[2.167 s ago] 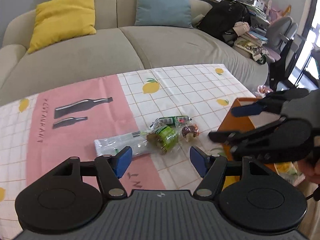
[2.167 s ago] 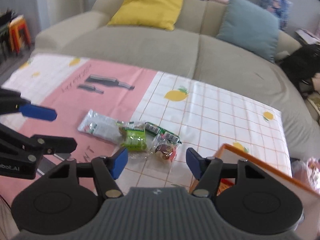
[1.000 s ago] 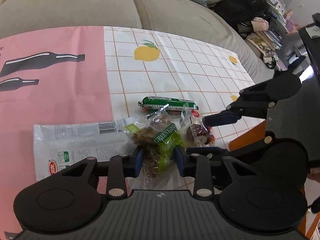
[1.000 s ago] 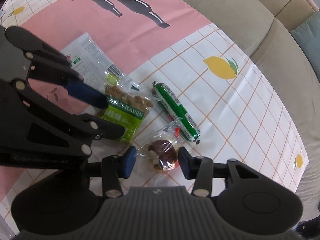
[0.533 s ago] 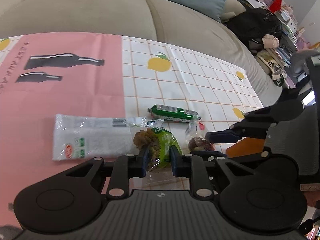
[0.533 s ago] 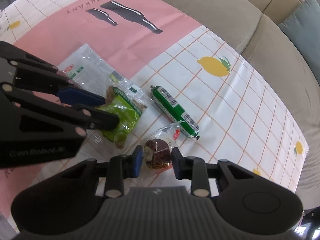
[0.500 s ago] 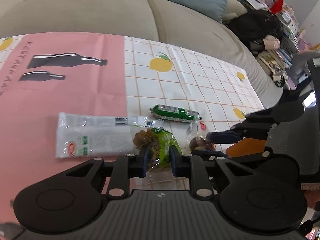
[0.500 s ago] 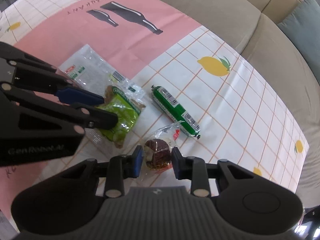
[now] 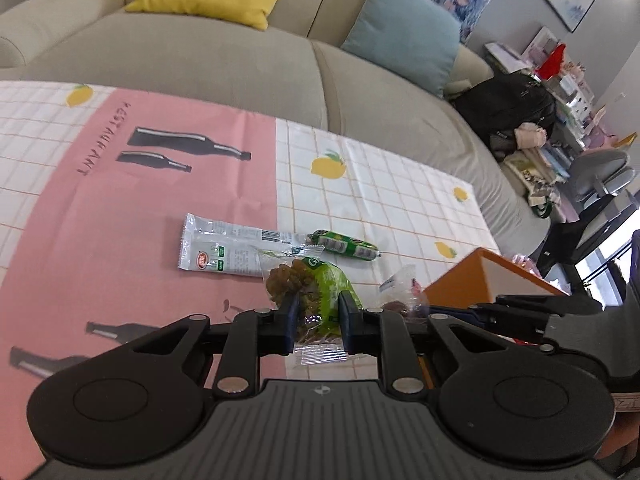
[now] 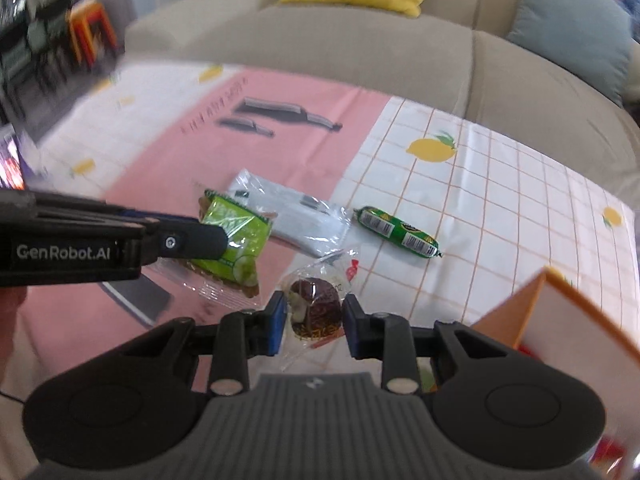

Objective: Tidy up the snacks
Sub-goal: 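Carry the raisin bag and dark snack pack into the box and release both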

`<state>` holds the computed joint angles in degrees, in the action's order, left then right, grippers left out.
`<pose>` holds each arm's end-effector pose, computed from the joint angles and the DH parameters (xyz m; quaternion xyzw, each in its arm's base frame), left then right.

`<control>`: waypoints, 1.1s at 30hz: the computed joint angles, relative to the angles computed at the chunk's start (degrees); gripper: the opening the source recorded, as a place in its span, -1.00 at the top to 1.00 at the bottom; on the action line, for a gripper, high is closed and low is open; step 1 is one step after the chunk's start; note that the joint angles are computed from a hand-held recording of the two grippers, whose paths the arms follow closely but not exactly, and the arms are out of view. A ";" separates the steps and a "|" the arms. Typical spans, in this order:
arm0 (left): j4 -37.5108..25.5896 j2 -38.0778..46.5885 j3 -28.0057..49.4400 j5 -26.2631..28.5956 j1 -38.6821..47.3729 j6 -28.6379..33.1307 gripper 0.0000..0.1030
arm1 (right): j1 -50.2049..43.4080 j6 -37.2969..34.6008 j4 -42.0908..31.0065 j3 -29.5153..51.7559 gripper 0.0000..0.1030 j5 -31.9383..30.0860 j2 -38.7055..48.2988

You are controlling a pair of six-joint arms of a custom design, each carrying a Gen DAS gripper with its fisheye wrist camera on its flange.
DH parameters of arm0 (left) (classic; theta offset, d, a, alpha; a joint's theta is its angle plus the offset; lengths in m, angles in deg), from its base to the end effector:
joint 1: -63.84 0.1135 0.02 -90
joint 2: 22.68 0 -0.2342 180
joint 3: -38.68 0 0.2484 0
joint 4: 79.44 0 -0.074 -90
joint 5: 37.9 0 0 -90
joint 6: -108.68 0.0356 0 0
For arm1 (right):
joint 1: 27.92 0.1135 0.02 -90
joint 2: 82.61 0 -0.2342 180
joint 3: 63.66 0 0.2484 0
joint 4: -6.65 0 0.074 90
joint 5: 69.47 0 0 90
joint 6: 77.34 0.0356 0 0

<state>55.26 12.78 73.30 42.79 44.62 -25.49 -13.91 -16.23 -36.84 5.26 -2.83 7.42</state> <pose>0.1466 -0.0450 0.1670 -0.2293 0.8962 -0.1315 0.3563 0.2853 0.0857 0.1619 -0.3908 0.8729 0.1680 0.2391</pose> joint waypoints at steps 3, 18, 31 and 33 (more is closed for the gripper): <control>-6.12 -5.03 1.71 -4.93 -6.36 -3.92 0.56 | -2.85 1.97 -0.57 -4.71 0.46 -3.78 -8.10; -1.15 7.74 15.71 -17.47 -30.48 -9.65 0.57 | -35.34 -12.56 -23.98 -4.36 0.45 -21.69 -25.85; 18.57 43.33 29.77 0.09 -27.55 0.21 0.58 | -48.84 -25.68 -39.19 30.77 0.45 -4.54 9.19; 18.74 47.23 31.25 2.24 -26.70 0.79 0.58 | -48.00 -26.19 -39.58 33.64 0.44 -1.04 13.12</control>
